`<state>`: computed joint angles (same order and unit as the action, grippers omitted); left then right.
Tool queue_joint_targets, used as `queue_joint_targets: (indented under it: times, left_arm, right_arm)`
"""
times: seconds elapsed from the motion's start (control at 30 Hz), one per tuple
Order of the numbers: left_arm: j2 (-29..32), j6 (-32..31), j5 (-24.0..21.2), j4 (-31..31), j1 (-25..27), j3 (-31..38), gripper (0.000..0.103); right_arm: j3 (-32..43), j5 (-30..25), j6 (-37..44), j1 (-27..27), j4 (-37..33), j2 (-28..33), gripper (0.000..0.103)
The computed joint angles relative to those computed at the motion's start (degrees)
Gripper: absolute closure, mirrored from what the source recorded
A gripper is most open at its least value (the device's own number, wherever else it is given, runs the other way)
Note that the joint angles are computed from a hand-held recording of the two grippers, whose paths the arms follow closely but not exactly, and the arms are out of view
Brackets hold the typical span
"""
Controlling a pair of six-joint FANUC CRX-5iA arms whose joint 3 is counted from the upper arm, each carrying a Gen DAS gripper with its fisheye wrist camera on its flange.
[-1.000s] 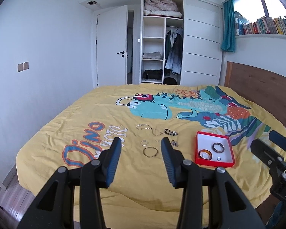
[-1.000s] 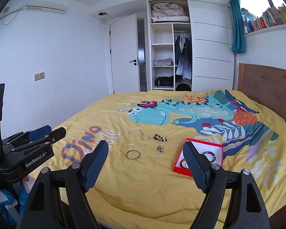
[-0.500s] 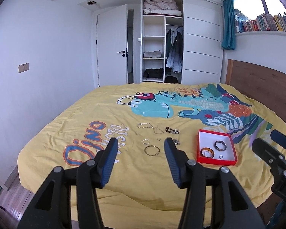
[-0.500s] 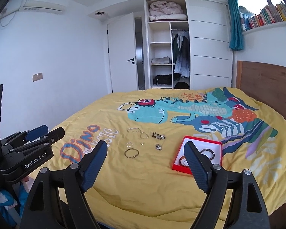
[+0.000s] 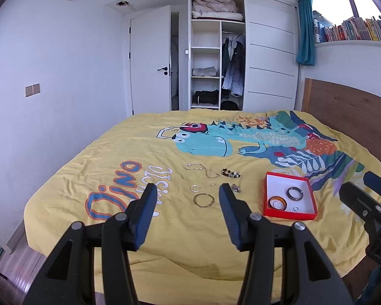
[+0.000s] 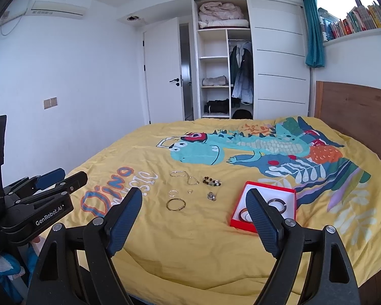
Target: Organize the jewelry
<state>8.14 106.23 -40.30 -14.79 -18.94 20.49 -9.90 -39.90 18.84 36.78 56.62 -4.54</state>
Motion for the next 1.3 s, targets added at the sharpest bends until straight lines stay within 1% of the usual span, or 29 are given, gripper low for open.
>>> queue_joint_targets:
  times: [0.2,0.4,0.57,0.9,1.0,1.3]
  left_arm:
    - [0.0,0.7,0.8,-1.1,0.1,-0.4,0.054]
    - [-0.1,1.9,1.7,-1.9,0.2,-1.0,0.054]
    - [0.3,0.3,1.6,0.0,1.0,-1.4,0.054]
    - [2.6,0.5,-0.6,-0.4,1.4,0.6,0.054]
    - [3.5,0.2,-1.1,-0.2,1.6,1.2,0.054]
    - [7.9,-0.2,-4.5,-0.1,1.6,5.6,0.054]
  right_arm:
    - [-0.3,0.0,-0.9,-0.1,0.2,-0.1,0.02]
    - [0.3,-0.3,0.0,0.0,-1.0,0.5,0.02]
    - [0.9,-0.3,1.4,0.0,-2.2,1.2,0.02]
    - [1.9,1.6,2.9,-0.9,-3.7,2.9,0.02]
    - [2.6,1.8,4.0,-1.2,-5.2,3.7,0.02]
    - [5.3,2.9,8.9,-2.6,-11.0,6.6,0.02]
